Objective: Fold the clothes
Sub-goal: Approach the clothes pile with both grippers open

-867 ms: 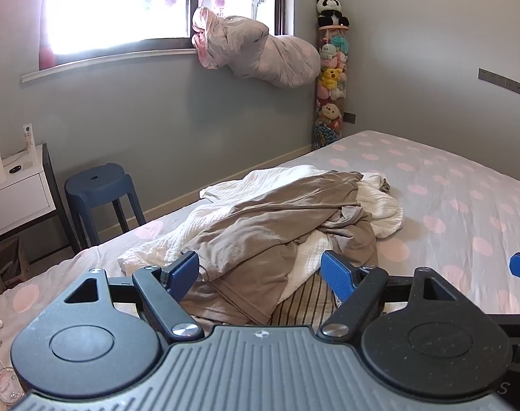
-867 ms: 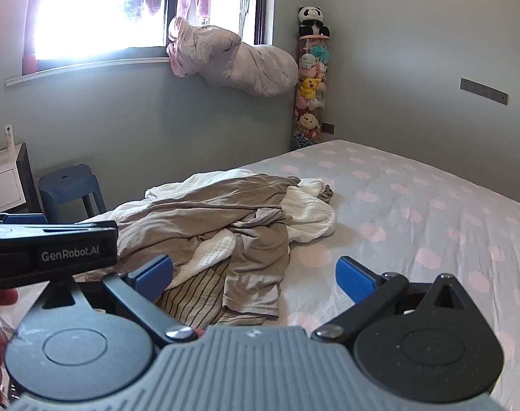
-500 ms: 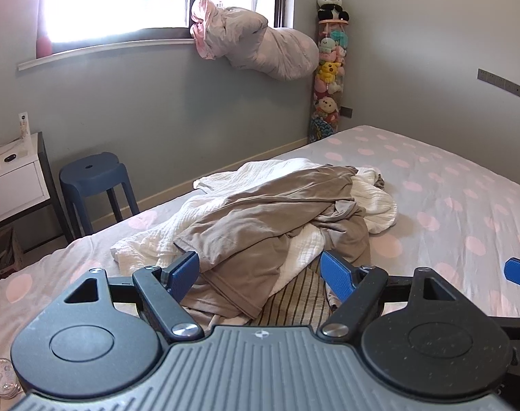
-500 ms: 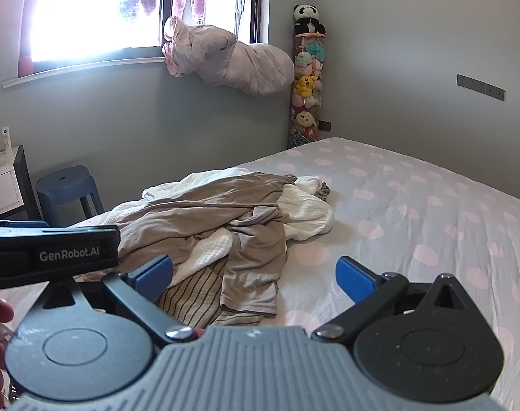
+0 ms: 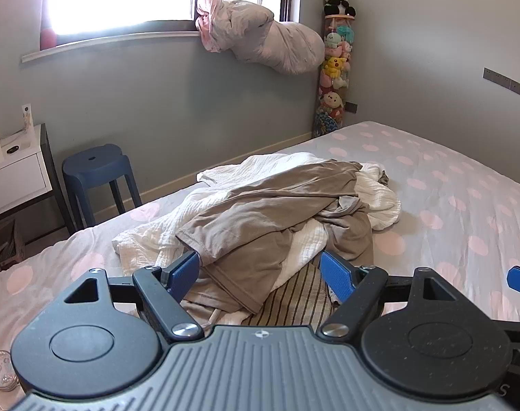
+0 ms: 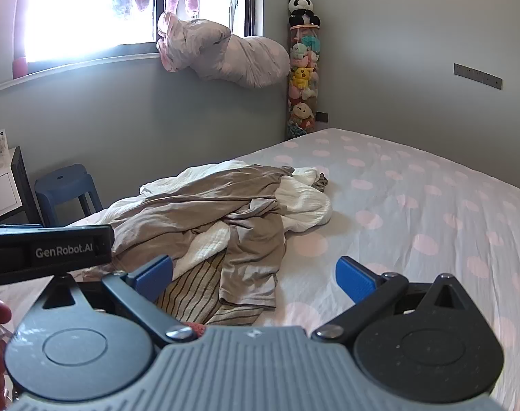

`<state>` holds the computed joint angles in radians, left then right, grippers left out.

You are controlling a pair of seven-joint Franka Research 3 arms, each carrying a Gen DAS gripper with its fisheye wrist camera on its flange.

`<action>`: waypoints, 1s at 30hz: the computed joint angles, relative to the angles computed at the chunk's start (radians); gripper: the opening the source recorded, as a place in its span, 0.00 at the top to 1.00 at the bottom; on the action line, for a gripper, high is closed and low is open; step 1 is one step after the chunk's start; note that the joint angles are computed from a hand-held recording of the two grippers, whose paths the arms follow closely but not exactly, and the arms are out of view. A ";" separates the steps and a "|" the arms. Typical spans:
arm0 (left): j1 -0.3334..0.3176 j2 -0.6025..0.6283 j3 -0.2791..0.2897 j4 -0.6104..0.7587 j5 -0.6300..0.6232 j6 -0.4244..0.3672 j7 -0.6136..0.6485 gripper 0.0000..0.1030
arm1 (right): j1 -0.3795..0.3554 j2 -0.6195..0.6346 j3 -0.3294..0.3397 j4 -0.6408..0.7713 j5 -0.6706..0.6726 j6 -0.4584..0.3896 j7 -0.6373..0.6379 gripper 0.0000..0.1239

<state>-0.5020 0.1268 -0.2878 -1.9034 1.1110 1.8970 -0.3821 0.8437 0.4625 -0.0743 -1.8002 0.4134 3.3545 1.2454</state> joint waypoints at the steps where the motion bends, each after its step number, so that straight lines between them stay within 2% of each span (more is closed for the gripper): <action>1: 0.001 -0.001 0.000 -0.001 -0.002 0.002 0.000 0.24 | 0.000 0.000 0.000 0.000 0.001 -0.001 0.000 0.18; 30: 0.003 0.006 0.002 0.007 -0.026 0.033 0.014 0.25 | 0.027 -0.002 -0.045 -0.004 -0.020 -0.027 0.054 0.18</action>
